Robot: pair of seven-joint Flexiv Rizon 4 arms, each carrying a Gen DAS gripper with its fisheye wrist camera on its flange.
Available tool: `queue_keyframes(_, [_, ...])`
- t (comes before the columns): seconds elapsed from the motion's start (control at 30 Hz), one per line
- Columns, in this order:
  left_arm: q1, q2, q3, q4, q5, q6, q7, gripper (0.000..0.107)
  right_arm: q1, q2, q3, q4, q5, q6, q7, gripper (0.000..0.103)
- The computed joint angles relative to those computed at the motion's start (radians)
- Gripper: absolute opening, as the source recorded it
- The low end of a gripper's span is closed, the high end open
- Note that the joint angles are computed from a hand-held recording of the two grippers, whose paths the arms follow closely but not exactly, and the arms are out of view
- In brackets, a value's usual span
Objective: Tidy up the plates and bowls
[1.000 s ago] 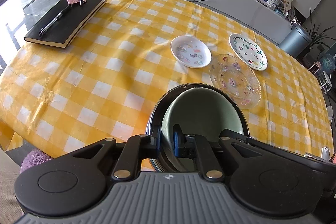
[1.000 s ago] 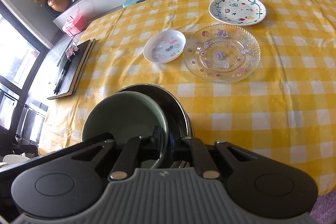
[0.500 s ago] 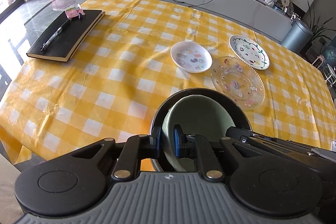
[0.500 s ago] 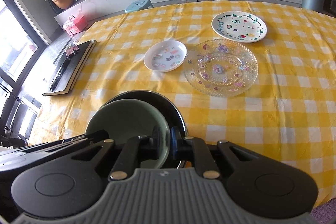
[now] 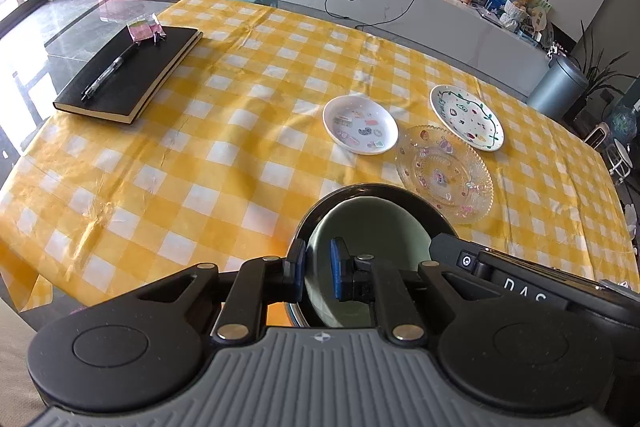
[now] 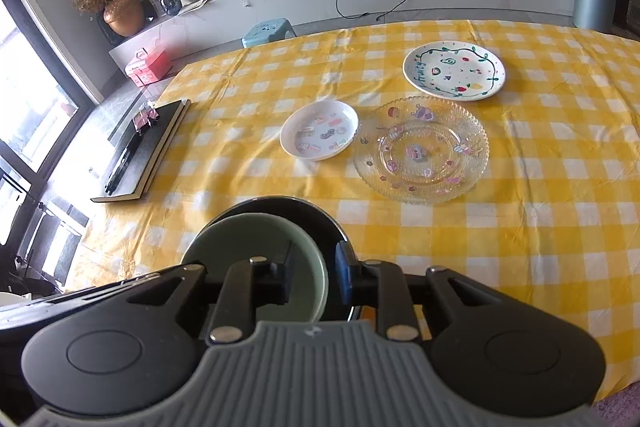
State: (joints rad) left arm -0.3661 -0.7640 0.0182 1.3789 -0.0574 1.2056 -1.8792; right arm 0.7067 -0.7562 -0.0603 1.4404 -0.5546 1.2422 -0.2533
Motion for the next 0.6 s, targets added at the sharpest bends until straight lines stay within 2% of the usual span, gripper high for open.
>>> queue_keyframes(0.1, [-0.015,0.004,0.026,-0.004,0.014,0.007,-0.027,0.015,0.005,0.006,-0.014,0.011,-0.004,0.016,0.017,0.027])
queue_keyframes(0.37, [-0.018,0.013,0.027,-0.003,0.026,0.056,-0.05,0.015,0.028,0.029,-0.077,0.062,-0.04,0.099,0.093,0.032])
queue_keyframes(0.47, [-0.01,0.008,0.005,-0.008,0.015,0.082,-0.034,0.016,0.057,0.051,-0.145,0.105,-0.071,0.152,0.158,0.033])
queue_keyframes(0.6, [-0.001,-0.008,-0.031,-0.023,-0.01,0.112,0.003,0.02,0.116,0.084,-0.278,0.179,-0.122,0.226,0.286,0.034])
